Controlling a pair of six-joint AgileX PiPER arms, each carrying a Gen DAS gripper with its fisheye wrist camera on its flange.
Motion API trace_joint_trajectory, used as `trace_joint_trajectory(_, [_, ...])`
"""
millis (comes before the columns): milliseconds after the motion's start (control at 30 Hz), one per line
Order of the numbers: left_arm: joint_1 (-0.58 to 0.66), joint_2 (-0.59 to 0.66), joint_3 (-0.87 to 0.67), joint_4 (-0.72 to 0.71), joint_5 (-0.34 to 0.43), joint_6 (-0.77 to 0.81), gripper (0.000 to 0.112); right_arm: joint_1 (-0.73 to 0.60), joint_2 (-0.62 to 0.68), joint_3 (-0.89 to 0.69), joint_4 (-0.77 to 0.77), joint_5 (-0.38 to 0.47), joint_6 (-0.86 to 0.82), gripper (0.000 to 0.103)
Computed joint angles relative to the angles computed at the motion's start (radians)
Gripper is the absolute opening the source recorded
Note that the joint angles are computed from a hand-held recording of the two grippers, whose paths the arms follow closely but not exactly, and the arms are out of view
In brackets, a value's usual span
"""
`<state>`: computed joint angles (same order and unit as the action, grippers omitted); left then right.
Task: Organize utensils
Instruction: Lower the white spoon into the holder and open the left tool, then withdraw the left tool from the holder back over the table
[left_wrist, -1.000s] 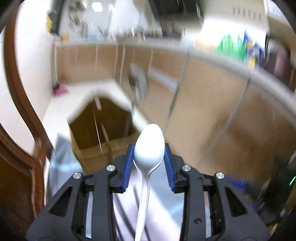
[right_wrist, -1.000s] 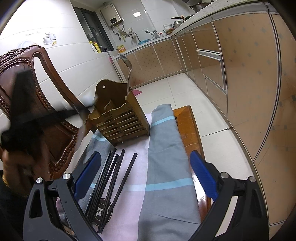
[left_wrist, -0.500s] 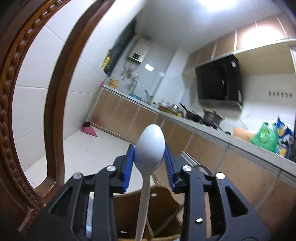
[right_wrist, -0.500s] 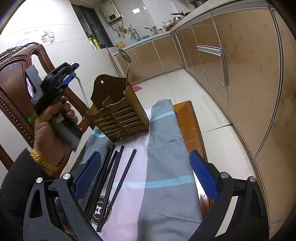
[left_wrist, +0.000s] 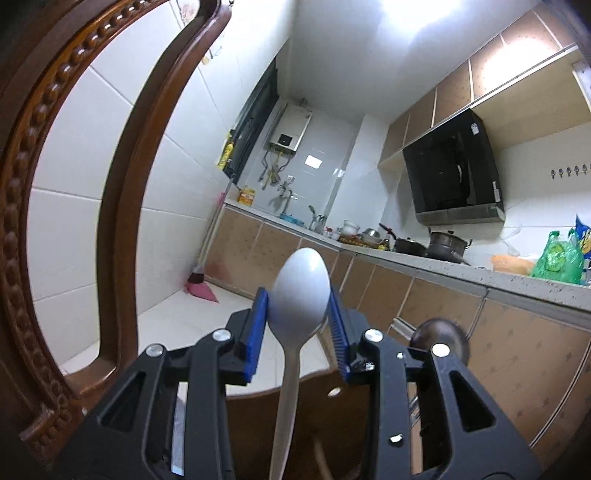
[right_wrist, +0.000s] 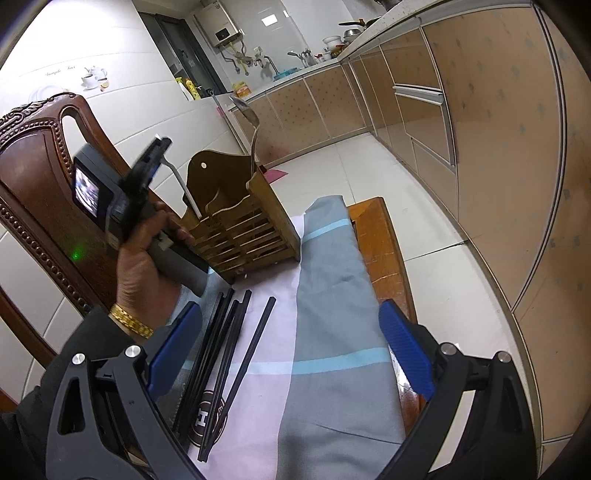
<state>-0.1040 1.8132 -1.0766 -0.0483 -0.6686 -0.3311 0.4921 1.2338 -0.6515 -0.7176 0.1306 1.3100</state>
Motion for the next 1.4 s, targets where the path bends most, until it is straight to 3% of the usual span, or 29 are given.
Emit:
trace_joint_trajectory(133, [-0.008,0.007,0.04,-0.02,-0.025,0.02,0.033,0.0,-0.003,0.0,0.023,-0.003,-0.022,0.094])
trace_joint_trajectory(200, [-0.013,0.001,0.063,-0.043,-0.025,0.041,0.052,-0.001,-0.001,0.0,0.039,-0.006,-0.039,0.094])
trace_joint_trajectory(233, [-0.016,-0.006,0.08,-0.065,-0.032,0.047,0.072,-0.001,0.0,0.0,0.043,-0.007,-0.043,0.094])
trace_joint_trajectory(300, [-0.013,-0.029,0.127,-0.077,-0.05,0.036,0.078,0.001,0.0,-0.003,0.068,-0.005,-0.067,0.094])
trace_joint_trajectory(333, [-0.007,-0.049,0.145,-0.06,-0.03,0.012,0.086,0.003,-0.001,-0.004,0.058,-0.003,-0.06,0.094])
trace_joint_trajectory(400, [0.002,-0.087,0.175,-0.032,0.013,-0.022,0.089,0.005,0.0,-0.006,0.042,0.002,-0.045,0.094])
trace_joint_trajectory(467, [0.022,-0.155,0.212,0.062,0.079,-0.097,0.092,0.008,-0.002,-0.008,0.036,0.006,-0.037,0.094])
trace_joint_trajectory(600, [0.016,-0.412,0.311,0.212,0.379,-0.124,0.096,0.038,-0.013,-0.02,-0.032,0.042,0.029,0.094])
trace_joint_trajectory(700, [-0.031,-0.626,0.396,0.275,0.617,-0.052,0.099,0.08,-0.017,-0.036,-0.111,0.103,0.103,0.094])
trace_joint_trajectory(800, [-0.068,-0.78,0.451,0.156,0.845,0.124,0.099,0.134,-0.025,-0.048,-0.163,0.177,0.157,0.094])
trace_joint_trajectory(867, [-0.066,-0.808,0.451,0.083,0.955,0.175,0.099,0.169,-0.028,-0.054,-0.176,0.22,0.175,0.094])
trace_joint_trajectory(967, [-0.05,-0.84,0.515,0.052,0.978,0.174,0.099,0.218,-0.022,-0.069,-0.131,0.281,0.142,0.094])
trace_joint_trajectory(1033, [-0.052,-0.809,0.51,0.032,1.038,0.199,0.099,0.253,-0.014,-0.074,-0.105,0.315,0.134,0.094])
trace_joint_trajectory(1100, [-0.047,-0.796,0.502,-0.064,1.067,0.309,0.099,0.314,-0.001,-0.083,-0.119,0.378,0.169,0.094])
trace_joint_trajectory(1300, [-0.045,-0.774,0.486,-0.113,1.103,0.344,0.099,0.432,0.004,-0.065,-0.189,0.464,0.275,0.094])
trace_joint_trajectory(1400, [-0.088,-0.765,0.483,0.007,1.088,0.224,0.099,0.456,0.015,-0.064,-0.228,0.494,0.325,0.094])
